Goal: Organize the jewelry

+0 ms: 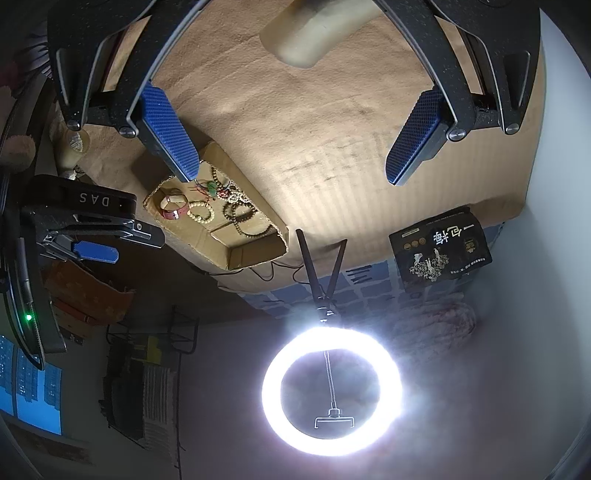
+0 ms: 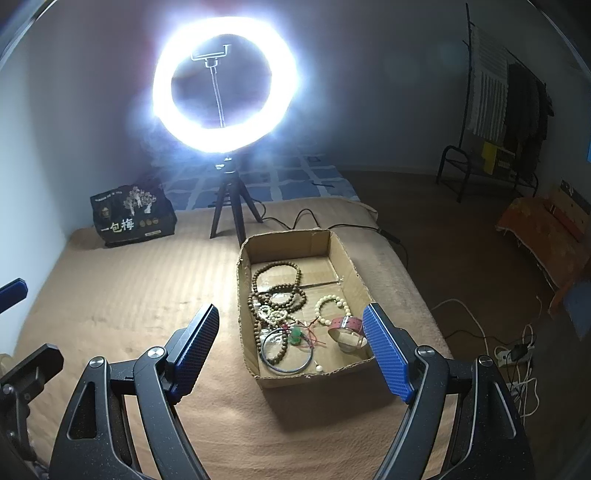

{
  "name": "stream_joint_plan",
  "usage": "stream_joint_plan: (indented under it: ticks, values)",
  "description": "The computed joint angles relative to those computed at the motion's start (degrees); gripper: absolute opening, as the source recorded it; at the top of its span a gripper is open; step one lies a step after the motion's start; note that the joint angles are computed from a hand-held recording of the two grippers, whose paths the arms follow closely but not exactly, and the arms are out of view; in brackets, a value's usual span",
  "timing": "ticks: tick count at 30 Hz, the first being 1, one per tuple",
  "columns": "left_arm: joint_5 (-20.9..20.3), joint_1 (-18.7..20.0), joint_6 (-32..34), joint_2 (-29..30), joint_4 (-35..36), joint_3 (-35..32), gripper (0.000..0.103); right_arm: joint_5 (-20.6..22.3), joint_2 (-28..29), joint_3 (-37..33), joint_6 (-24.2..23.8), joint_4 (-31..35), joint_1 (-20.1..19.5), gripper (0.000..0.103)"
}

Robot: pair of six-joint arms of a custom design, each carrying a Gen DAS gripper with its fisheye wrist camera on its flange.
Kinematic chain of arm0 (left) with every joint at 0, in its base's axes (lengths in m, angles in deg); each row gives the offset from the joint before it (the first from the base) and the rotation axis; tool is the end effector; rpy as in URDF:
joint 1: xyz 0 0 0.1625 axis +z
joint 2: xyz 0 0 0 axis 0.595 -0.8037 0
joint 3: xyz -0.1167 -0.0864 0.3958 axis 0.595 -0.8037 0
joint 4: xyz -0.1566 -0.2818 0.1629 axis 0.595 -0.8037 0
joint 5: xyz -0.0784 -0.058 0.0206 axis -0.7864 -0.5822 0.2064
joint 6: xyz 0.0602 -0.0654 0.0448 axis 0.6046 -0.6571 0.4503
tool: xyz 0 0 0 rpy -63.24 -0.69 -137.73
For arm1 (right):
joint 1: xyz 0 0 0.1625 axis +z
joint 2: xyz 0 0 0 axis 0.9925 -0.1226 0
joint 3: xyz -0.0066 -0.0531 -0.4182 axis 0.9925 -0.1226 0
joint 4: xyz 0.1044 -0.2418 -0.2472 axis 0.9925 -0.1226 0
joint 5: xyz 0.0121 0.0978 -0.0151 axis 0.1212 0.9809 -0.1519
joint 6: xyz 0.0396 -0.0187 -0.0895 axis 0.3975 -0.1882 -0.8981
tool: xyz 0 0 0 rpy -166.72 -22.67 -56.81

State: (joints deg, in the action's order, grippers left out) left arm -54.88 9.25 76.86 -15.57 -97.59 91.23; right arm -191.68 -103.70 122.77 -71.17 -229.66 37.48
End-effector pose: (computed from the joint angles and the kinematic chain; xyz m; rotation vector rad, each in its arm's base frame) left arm -0.1011 -0.4215 0.3561 0.4222 2.0975 -1.0783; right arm 0.3961 -0.5277 0.0068 0.8147 -2.2868 0.9166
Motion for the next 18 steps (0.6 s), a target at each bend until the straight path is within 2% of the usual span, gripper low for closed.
stream_joint_plan:
  ticks: [18]
  values:
    - [0.1,0.07,-0.07,0.21,-0.11,-0.13,0.103,-0.02,-0.12,0.06,0.16,0.11,-0.03,0.08]
